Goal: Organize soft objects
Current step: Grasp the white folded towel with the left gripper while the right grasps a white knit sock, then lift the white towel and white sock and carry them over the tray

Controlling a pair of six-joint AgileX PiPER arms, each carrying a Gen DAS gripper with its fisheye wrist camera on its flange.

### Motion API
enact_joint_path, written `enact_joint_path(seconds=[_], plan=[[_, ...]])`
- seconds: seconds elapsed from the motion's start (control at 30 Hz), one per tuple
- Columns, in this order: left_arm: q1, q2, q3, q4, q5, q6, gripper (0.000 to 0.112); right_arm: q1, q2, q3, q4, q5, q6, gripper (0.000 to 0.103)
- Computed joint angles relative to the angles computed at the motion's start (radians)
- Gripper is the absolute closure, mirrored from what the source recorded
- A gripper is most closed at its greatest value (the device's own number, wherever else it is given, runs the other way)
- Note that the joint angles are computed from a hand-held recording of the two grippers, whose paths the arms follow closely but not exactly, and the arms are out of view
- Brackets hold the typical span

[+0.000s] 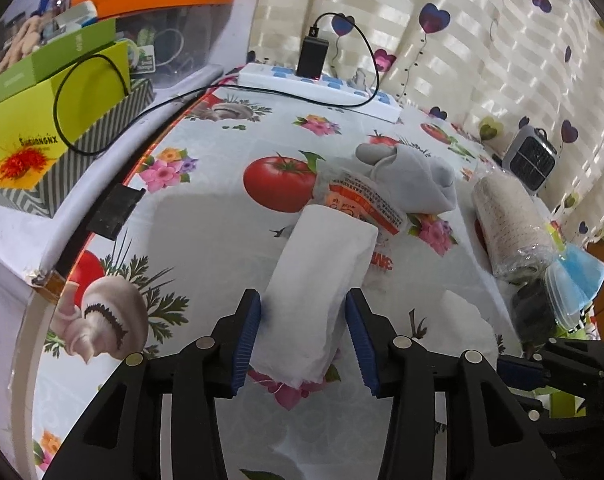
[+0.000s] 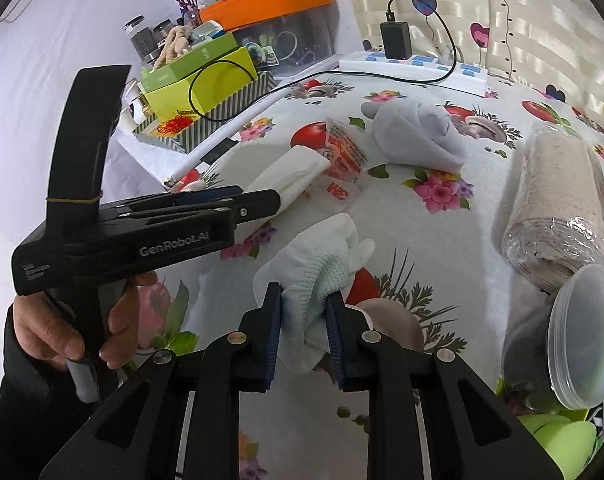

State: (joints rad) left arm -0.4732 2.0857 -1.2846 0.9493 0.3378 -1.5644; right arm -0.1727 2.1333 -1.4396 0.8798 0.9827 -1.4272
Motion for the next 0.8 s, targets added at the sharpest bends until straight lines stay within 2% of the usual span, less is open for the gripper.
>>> enact_joint_path(seconds=[0.23, 0.33, 0.53, 0.8], plan=[[-0.002, 0.034, -0.043, -0.050, 0.034, 0.092, 0.068, -0.004, 0.002, -0.003, 0.002, 0.001, 0.000, 0.081], [-0.006, 0.037, -0.045, -0.034, 0.040, 0.079, 0.069, -0.007, -0.002, 0.003, 0.009, -0.003, -0.007, 0.081], [-0.020, 0.019, -0.014, 0.052, 0.040, -0.041, 0.086, -0.024, -0.019, 0.021, 0.030, -0.001, -0.030, 0.081], [-0.049, -0.034, 0.067, 0.149, 0.029, -0.209, 0.092, -0.061, -0.063, 0.059, 0.059, 0.023, -0.070, 0.081]])
